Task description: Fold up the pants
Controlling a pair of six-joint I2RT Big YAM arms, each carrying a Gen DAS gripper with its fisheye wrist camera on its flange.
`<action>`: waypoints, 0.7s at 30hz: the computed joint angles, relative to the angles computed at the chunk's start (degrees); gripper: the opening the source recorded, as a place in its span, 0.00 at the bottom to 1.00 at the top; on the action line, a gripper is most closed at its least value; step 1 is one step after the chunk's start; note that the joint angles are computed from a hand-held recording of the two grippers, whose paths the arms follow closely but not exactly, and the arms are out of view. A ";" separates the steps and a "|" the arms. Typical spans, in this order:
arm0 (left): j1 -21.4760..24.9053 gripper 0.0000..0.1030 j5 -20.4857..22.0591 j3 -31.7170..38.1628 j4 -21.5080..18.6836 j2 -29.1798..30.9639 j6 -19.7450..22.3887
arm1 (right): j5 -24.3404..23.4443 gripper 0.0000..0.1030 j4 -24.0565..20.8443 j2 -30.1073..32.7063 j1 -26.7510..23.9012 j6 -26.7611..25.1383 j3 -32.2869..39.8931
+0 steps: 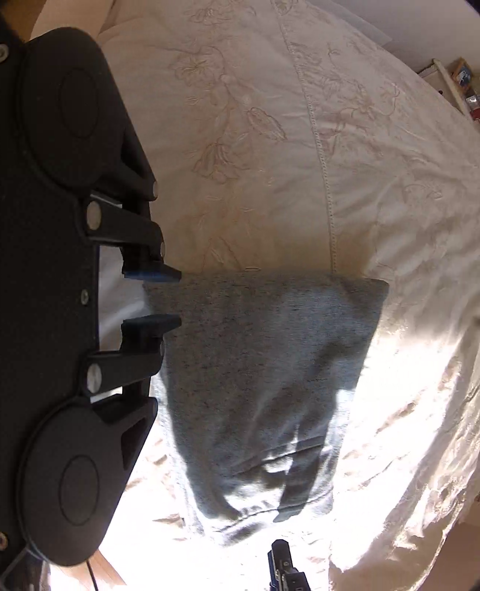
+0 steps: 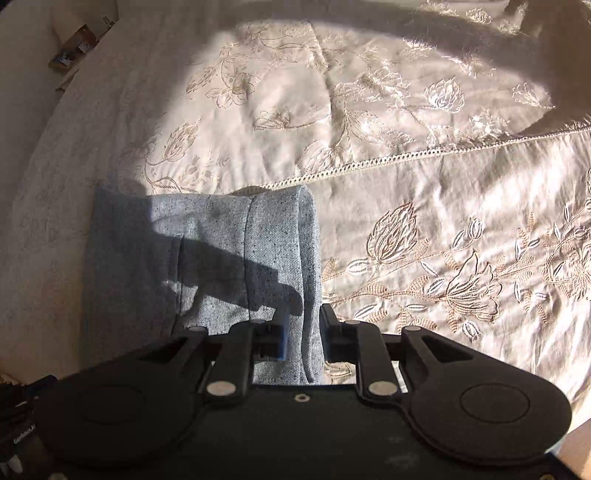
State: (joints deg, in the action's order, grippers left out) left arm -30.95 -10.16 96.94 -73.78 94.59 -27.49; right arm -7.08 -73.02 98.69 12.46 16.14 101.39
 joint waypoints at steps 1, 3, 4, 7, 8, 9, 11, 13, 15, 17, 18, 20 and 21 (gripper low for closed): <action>0.63 0.35 0.00 2.64 -0.11 1.83 0.32 | -0.10 0.20 0.50 0.47 0.38 -0.29 1.06; 1.77 0.41 0.57 7.59 0.14 5.67 0.57 | -0.10 0.20 1.07 2.12 1.32 -0.81 3.19; 2.06 0.41 0.57 9.75 0.10 7.50 0.20 | 0.27 0.20 0.97 3.55 1.85 -1.10 5.04; 3.38 0.41 1.13 15.11 0.44 13.04 0.63 | 1.03 0.20 0.61 7.19 3.20 -2.02 8.50; 3.89 0.41 1.37 16.95 -0.34 15.09 0.83 | 1.22 0.20 -0.56 9.38 3.34 -1.98 10.76; 4.50 0.41 1.74 19.81 -1.96 17.88 1.18 | 1.94 0.20 -1.56 10.95 3.45 -2.04 12.26; 5.49 0.41 1.72 24.35 -5.21 22.56 1.36 | 3.91 0.21 -3.57 13.90 3.63 -2.53 14.97; 6.43 0.45 1.07 28.15 -9.12 26.67 1.25 | 4.17 0.21 -4.70 15.89 3.15 -2.12 16.44; 7.38 0.53 2.37 28.97 -10.03 28.21 0.99 | 3.84 0.21 -4.43 16.82 2.59 -1.19 16.77; 7.77 0.57 2.43 29.12 -10.09 28.55 0.96 | 4.12 0.27 -4.24 17.12 2.47 -0.97 16.78; 7.87 0.57 2.65 29.00 -10.08 28.45 1.13 | 4.03 0.27 -4.14 17.06 2.40 -1.00 16.66; 7.80 0.56 2.43 27.89 -9.72 27.21 1.21 | 4.08 0.28 -4.07 16.66 2.33 -1.14 16.50; 7.59 0.55 1.92 27.11 -9.46 26.24 1.16 | 4.22 0.29 -3.82 15.77 2.37 -1.35 15.88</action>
State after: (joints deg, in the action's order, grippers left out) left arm -23.36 -8.23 124.05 -83.24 120.83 -26.34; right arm -2.86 -76.84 114.46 14.83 14.78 117.27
